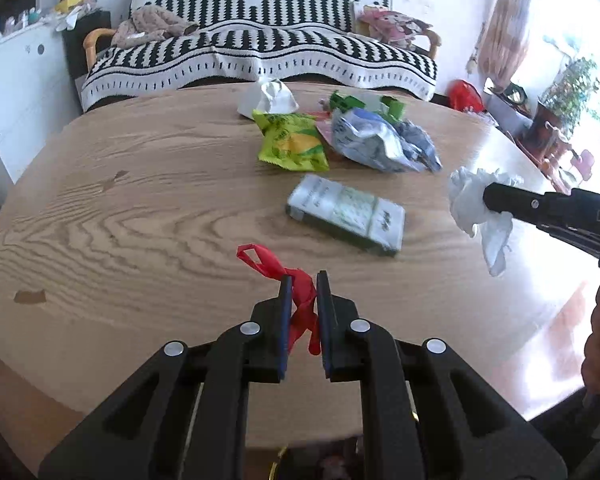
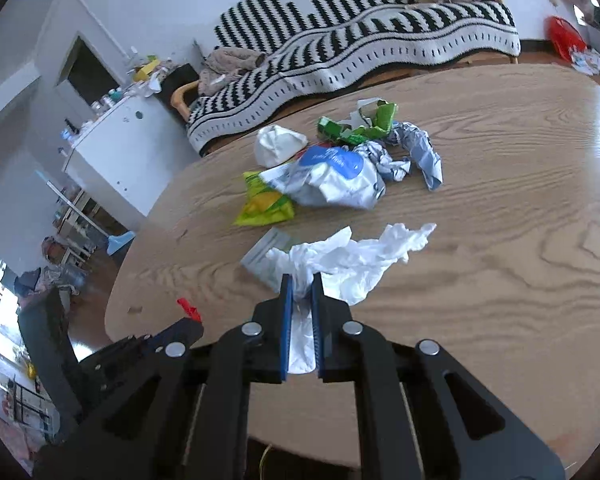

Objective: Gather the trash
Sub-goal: 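Carry the ribbon and tissues over the bin and release both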

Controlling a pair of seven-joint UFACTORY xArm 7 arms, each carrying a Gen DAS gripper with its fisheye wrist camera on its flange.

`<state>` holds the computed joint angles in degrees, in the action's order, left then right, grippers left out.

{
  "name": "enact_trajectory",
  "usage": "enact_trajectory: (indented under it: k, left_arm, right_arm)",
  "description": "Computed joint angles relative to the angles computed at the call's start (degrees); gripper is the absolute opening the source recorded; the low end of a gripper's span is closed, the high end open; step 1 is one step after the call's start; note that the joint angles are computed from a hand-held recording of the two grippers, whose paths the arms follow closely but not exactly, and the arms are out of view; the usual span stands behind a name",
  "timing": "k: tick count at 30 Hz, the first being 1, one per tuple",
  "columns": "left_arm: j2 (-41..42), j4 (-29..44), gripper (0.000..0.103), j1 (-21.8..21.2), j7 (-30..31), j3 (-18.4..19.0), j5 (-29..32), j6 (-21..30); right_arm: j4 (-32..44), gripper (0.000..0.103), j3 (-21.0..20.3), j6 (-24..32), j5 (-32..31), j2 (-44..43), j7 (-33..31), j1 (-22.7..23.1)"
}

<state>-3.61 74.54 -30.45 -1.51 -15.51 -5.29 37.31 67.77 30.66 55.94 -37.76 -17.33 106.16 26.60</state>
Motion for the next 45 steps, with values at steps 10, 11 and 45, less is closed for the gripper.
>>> enact_trajectory:
  k: [10, 11, 45]
  left_arm:
    - [-18.0, -17.2, 0.012, -2.7, 4.6, 1.2, -8.3, 2.6]
    - [-20.0, -19.0, 0.012, -3.1, 4.8, 1.2, -8.8, 3.0]
    - [-32.4, -33.7, 0.012, -7.3, 3.4, 2.4, -20.4, 15.7]
  right_arm:
    - [8.7, 0.010, 10.6, 15.4, -7.3, 7.4, 6.8, 8.5]
    - [9.7, 0.009, 11.5, 17.2, -8.2, 8.7, 7.8, 9.7]
    - [9.7, 0.010, -3.3, 9.1, -0.1, 19.8, 17.2, 31.9]
